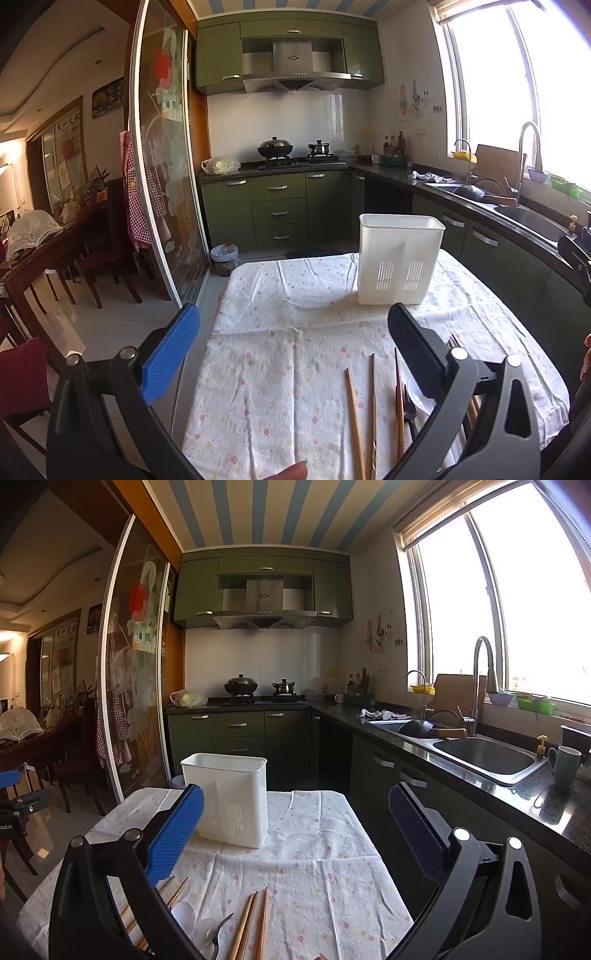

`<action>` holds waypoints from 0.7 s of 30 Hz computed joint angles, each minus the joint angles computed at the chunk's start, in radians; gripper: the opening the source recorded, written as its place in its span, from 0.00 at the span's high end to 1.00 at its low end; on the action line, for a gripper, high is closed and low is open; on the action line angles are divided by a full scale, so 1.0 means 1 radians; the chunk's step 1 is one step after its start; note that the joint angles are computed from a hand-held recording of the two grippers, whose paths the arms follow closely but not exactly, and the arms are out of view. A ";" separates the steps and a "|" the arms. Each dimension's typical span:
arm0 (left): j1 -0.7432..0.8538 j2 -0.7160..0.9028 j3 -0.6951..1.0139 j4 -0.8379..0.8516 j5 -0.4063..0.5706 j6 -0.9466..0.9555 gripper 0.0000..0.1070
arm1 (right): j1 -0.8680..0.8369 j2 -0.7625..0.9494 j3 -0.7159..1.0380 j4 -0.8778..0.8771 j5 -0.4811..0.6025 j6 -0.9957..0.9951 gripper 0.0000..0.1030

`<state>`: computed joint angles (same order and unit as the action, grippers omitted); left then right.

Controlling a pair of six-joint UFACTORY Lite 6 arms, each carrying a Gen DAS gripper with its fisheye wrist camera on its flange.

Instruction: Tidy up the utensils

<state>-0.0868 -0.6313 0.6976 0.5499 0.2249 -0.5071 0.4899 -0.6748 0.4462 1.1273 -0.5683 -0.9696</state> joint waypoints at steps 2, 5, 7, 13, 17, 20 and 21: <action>0.001 0.009 -0.004 0.020 -0.008 -0.022 0.10 | 0.001 0.000 0.000 0.000 -0.001 0.000 0.04; -0.003 0.010 -0.008 0.043 -0.008 -0.048 0.10 | 0.001 0.001 0.000 0.001 -0.002 0.000 0.04; 0.005 0.011 -0.007 0.003 -0.013 -0.008 0.09 | 0.003 0.002 0.000 0.002 -0.005 -0.001 0.04; 0.014 0.016 -0.015 -0.043 -0.024 0.038 0.09 | -0.003 0.009 0.002 -0.008 -0.001 0.011 0.04; 0.027 0.026 -0.014 -0.101 -0.037 0.096 0.10 | 0.006 0.028 0.006 -0.018 -0.014 0.027 0.04; 0.028 0.026 -0.015 -0.109 -0.037 0.104 0.10 | 0.026 0.047 0.003 -0.030 -0.040 0.051 0.04; 0.029 0.026 -0.017 -0.108 -0.039 0.104 0.10 | 0.025 0.050 0.004 -0.029 -0.039 0.050 0.04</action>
<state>-0.0577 -0.6049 0.6806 0.4414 0.1858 -0.4033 0.5149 -0.6252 0.4506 1.0986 -0.6077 -0.9196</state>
